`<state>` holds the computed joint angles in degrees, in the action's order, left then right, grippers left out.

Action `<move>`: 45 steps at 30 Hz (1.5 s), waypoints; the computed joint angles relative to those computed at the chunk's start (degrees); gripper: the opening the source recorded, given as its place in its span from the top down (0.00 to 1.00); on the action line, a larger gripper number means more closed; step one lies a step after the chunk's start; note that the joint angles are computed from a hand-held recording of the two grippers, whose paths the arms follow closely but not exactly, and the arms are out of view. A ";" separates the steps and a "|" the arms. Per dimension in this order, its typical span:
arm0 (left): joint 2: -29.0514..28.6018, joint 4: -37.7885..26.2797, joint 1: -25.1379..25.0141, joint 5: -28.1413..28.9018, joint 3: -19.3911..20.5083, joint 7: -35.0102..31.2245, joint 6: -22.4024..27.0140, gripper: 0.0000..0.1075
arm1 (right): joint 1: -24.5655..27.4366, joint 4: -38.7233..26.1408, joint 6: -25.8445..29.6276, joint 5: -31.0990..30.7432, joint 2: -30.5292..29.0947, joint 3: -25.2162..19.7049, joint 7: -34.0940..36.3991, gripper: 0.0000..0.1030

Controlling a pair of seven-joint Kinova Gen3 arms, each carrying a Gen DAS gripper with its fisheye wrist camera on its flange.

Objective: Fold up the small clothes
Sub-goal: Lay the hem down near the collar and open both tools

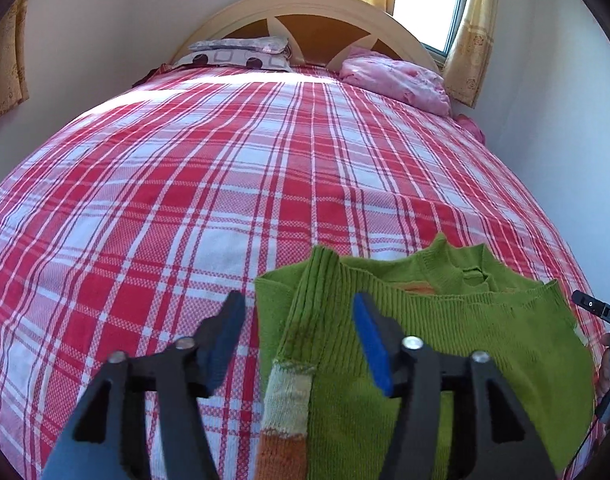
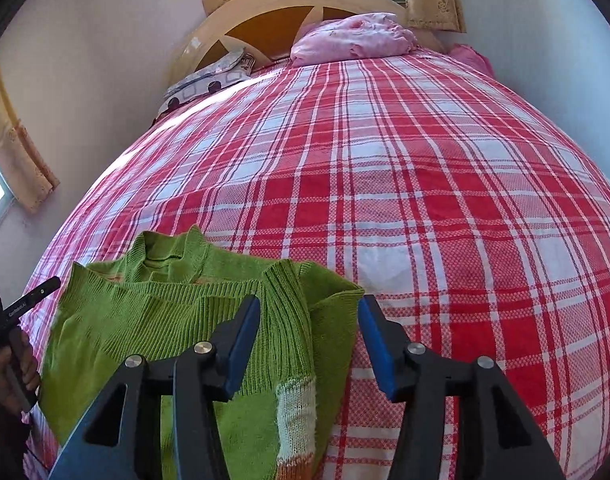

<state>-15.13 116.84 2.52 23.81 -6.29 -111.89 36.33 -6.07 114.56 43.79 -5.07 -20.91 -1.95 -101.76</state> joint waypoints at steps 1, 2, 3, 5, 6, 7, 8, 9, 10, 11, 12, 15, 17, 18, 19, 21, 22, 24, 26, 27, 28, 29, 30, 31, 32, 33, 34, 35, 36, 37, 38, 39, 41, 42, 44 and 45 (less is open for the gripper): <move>0.43 -0.30 -0.45 -0.83 1.00 0.13 -0.44 0.40 | -0.41 -0.37 0.30 -0.11 0.71 0.14 0.51 0.49; 0.74 -0.56 -0.84 -2.22 2.15 1.02 -0.85 0.40 | -0.72 -0.65 0.55 -0.10 1.42 0.08 0.91 0.49; 1.59 -1.31 -0.16 -3.24 2.28 0.97 -0.34 0.40 | -0.97 -1.14 1.13 0.15 2.44 -0.18 1.33 0.49; 2.46 -1.69 -0.48 -6.46 4.44 2.14 -0.66 0.40 | -0.32 -1.83 1.97 2.78 3.97 -2.78 -0.22 0.49; 2.86 -1.67 -0.74 -8.21 5.68 3.00 -1.31 0.41 | -0.11 -2.04 2.34 4.51 4.60 -4.15 -1.29 0.50; 3.10 -1.58 -0.25 -9.02 5.87 3.27 -1.52 0.47 | -0.09 -2.23 2.77 5.97 5.23 -5.00 -2.11 0.54; 3.76 -1.92 0.19 -9.20 5.76 2.83 -1.17 0.59 | 0.09 -2.44 3.33 8.18 5.88 -6.52 -3.76 0.71; 4.74 -2.48 0.23 -10.05 6.16 3.27 -0.58 0.70 | 0.04 -2.25 3.27 9.99 5.91 -7.46 -5.17 0.84; 5.29 -2.82 0.40 -10.66 6.25 3.85 -0.10 0.91 | -0.26 -1.99 2.90 11.34 5.54 -8.04 -6.16 0.86; 5.63 -2.89 -0.23 -11.44 7.03 5.06 -0.21 0.94 | -0.36 -1.66 2.31 12.97 4.74 -8.89 -7.49 0.90; 5.27 -2.43 -0.28 -11.28 6.75 5.92 -1.04 0.94 | -0.60 -1.35 1.52 13.75 3.75 -9.02 -8.19 0.91; 2.49 -0.13 0.40 -7.77 4.21 4.93 -3.99 0.95 | -0.49 -0.99 -0.63 14.47 1.48 -8.67 -9.61 0.92; 2.22 0.29 0.06 -7.79 4.17 5.92 -4.88 0.95 | 1.18 -1.25 -1.07 16.28 2.10 -9.95 -12.02 0.97; 2.54 0.31 -0.80 -8.81 5.07 7.41 -5.16 0.95 | 1.45 -1.29 -1.30 16.37 2.88 -9.63 -12.89 0.97; 3.27 -0.07 -0.79 -8.89 4.91 8.40 -4.82 0.95 | 0.66 -1.51 -1.23 15.52 3.75 -8.31 -12.84 0.97; 5.15 -1.06 -0.73 -8.21 4.14 8.96 -3.31 0.95 | 1.27 -0.98 -1.57 16.63 5.19 -8.84 -14.50 0.97; 5.64 -1.18 -0.93 -8.48 4.38 9.41 -3.14 0.95 | 1.48 -0.55 -1.79 18.37 5.72 -9.82 -15.83 0.97; 6.07 -1.42 -1.47 -10.50 5.70 11.30 -3.30 0.95 | 1.33 0.18 -2.10 20.74 6.29 -10.81 -18.10 0.98; 5.57 -1.44 -1.61 -12.10 6.60 13.24 -3.70 0.96 | 0.51 0.07 -2.46 21.36 5.60 -10.15 -18.47 0.98; 5.09 -1.60 -1.26 -12.25 6.58 13.03 -3.87 0.96 | 0.21 -0.18 -2.72 21.52 4.90 -9.86 -18.40 0.98; 4.63 -1.62 -1.09 -12.51 6.59 12.87 -4.25 0.96 | 0.11 -0.58 -2.81 21.77 4.26 -9.82 -18.43 0.98; 4.20 -1.58 -0.59 -12.33 6.13 12.56 -4.78 0.96 | 0.36 -1.10 -2.75 22.30 4.00 -10.17 -18.90 0.98; 3.95 -1.58 -0.70 -12.95 6.39 13.19 -5.25 0.96 | 0.61 -1.45 -2.71 22.82 4.04 -10.53 -19.41 0.98; 4.11 -1.65 -1.60 -14.22 7.38 14.75 -5.52 0.96 | 1.02 -1.55 -2.91 23.64 4.12 -11.08 -20.26 0.98; 4.57 -1.78 -1.90 -14.76 7.34 16.27 -5.43 0.96 | 1.23 -1.44 -3.17 24.18 4.43 -11.37 -20.93 0.98; 5.29 -2.02 -2.00 -15.23 6.92 17.99 -5.14 0.98 | 1.13 -1.45 -3.05 24.31 5.14 -11.39 -21.25 0.98; 6.13 -2.11 -3.16 -15.18 7.30 18.79 -4.88 0.99 | 1.10 -1.40 -2.55 24.79 6.48 -11.60 -21.75 0.98; 6.91 -2.19 -3.26 -14.61 6.94 18.65 -4.44 0.99 | 0.88 -1.61 -1.77 24.67 7.95 -11.45 -21.32 0.98; 7.87 -2.48 -3.23 -13.41 6.26 17.58 -3.47 0.99 | -0.27 -1.67 -0.99 23.61 9.49 -10.23 -20.03 0.97; 8.55 -2.63 -2.14 -12.15 4.72 16.32 -2.68 0.98 | -1.37 -1.41 -1.15 22.22 9.97 -8.62 -18.50 0.97; 8.25 -2.41 -1.80 -11.83 4.24 15.85 -2.83 0.98 | -1.43 -0.75 -2.21 21.72 9.39 -8.05 -17.91 0.96; 7.87 -2.24 -2.09 -12.44 4.83 16.09 -3.09 0.98 | -2.09 -0.60 -2.51 20.87 8.52 -6.82 -17.21 0.89; 7.18 -2.11 -2.94 -16.11 7.15 18.87 -3.04 0.98 | -1.42 -1.41 -0.32 21.44 7.47 -7.56 -17.90 0.50; 6.43 -1.77 -3.62 -17.37 8.08 20.34 -3.10 0.98 | -0.94 -1.33 0.53 22.14 6.26 -8.35 -18.43 0.34; 4.47 -1.02 -3.41 -17.10 7.17 21.27 -2.91 0.98 | -1.56 -0.33 1.00 21.13 2.03 -7.75 -17.38 0.34; 2.92 -0.40 -2.18 -15.75 5.33 20.35 -2.59 0.98 | -1.89 -0.29 2.26 19.78 -0.11 -7.41 -16.26 0.34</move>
